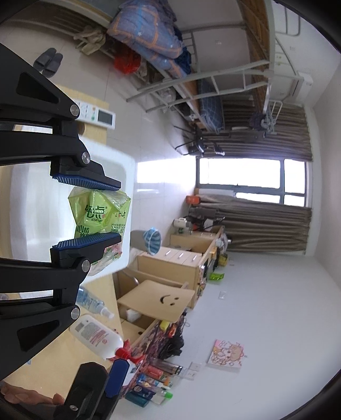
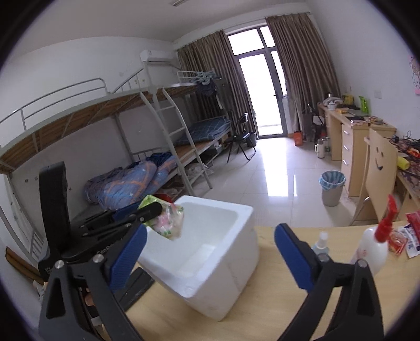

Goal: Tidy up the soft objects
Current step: 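Lower the soap bar into the foam box and open the left gripper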

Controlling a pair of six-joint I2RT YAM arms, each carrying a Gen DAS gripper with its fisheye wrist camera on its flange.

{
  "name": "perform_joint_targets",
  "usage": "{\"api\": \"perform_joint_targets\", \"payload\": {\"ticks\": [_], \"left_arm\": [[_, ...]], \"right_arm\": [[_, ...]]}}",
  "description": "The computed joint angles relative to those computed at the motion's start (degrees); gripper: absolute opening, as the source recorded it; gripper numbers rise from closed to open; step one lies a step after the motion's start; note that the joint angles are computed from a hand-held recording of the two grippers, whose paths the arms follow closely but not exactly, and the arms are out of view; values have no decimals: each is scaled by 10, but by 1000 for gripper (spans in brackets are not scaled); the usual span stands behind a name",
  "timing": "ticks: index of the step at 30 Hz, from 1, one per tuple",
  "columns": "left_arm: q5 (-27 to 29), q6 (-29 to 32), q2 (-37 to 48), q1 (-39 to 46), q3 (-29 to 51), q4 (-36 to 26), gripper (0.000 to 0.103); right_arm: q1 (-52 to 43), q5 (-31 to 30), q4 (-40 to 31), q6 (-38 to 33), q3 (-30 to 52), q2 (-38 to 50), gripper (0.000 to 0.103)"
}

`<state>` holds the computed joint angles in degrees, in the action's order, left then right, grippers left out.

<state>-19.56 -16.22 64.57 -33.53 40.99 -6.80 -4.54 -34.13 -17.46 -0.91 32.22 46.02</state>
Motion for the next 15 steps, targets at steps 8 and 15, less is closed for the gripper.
{"api": "perform_joint_targets", "payload": {"ticks": [8, 15], "left_arm": [[-5, -7, 17, 3, 4, -6, 34], [-37, -12, 30, -13, 10, -12, 38]], "right_arm": [[7, 46, 8, -12, -10, -7, 100], [39, 107, 30, -10, -31, -43, 102]]}}
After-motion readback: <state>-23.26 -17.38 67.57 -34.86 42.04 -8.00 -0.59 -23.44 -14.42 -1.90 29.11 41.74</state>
